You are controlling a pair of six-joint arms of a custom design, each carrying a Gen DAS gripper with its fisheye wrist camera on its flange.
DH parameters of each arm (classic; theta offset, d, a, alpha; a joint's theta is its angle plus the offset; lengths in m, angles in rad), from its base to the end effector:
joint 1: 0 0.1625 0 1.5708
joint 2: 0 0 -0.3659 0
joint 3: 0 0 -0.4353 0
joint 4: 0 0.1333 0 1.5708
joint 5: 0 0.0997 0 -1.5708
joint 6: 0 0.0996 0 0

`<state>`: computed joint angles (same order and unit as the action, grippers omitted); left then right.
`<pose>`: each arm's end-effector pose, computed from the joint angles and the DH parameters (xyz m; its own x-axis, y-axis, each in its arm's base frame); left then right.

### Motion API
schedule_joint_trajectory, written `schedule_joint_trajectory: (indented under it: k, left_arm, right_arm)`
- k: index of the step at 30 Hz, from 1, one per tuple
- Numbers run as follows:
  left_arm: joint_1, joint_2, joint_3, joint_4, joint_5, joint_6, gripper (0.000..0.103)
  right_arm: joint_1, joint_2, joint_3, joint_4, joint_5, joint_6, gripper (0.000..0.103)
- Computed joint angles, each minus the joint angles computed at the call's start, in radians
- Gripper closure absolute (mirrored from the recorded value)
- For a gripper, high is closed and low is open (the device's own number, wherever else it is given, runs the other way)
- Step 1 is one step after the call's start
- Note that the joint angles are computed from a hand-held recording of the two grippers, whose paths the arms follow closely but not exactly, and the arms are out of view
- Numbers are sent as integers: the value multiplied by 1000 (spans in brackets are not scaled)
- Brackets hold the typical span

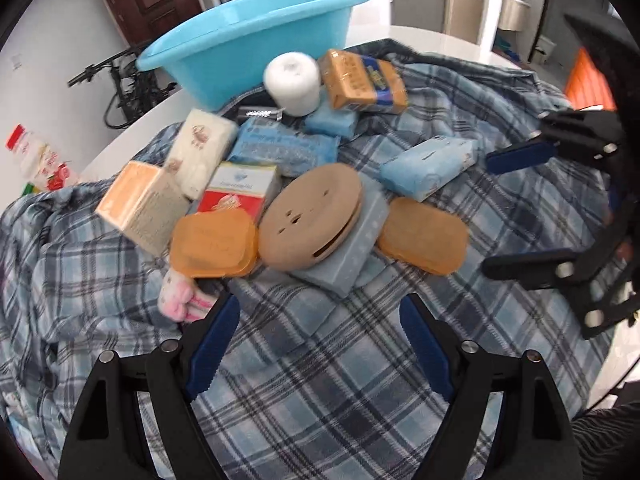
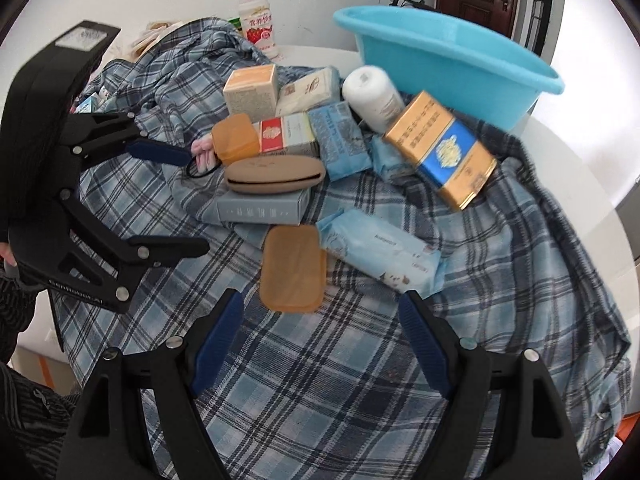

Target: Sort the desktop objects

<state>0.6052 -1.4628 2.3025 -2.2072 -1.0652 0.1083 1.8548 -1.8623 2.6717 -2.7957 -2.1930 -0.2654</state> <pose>-0.2340 -0.3826 0.0967 -0.3278 0.8308 -0.4497 0.8458 0.4702 0.2520 0.1616 -0.2852 0.1641 -0.7491 -0.2322 0.6204 -0.4693 0.8470 -0.2496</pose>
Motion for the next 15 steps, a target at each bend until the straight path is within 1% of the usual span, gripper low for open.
schedule_joint_trajectory:
  k: [3,4,7,8,11,15]
  left_arm:
    - [17,29,-29,0,-23,-7,19]
    - [19,43,-38,-6,-17,-12,19]
    - [7,89,-46,-48,40,1,19]
    - [5,95,-49,-51,42,5,19]
    - [24,132,-87,-49,8,4,19]
    - [30,174,-119,-72,11,4,19]
  right_arm:
    - [-20,15,11,-46,7,-24,24]
    - [-24,20,11,-56,6,-31,24]
    - [-41,11,16,-66,10,-38,24]
    - [-48,6,17,-61,15,-40,24]
    - [-57,-5,20,-57,11,-44,24]
    - [-66,-23,27,-47,13,-49,24]
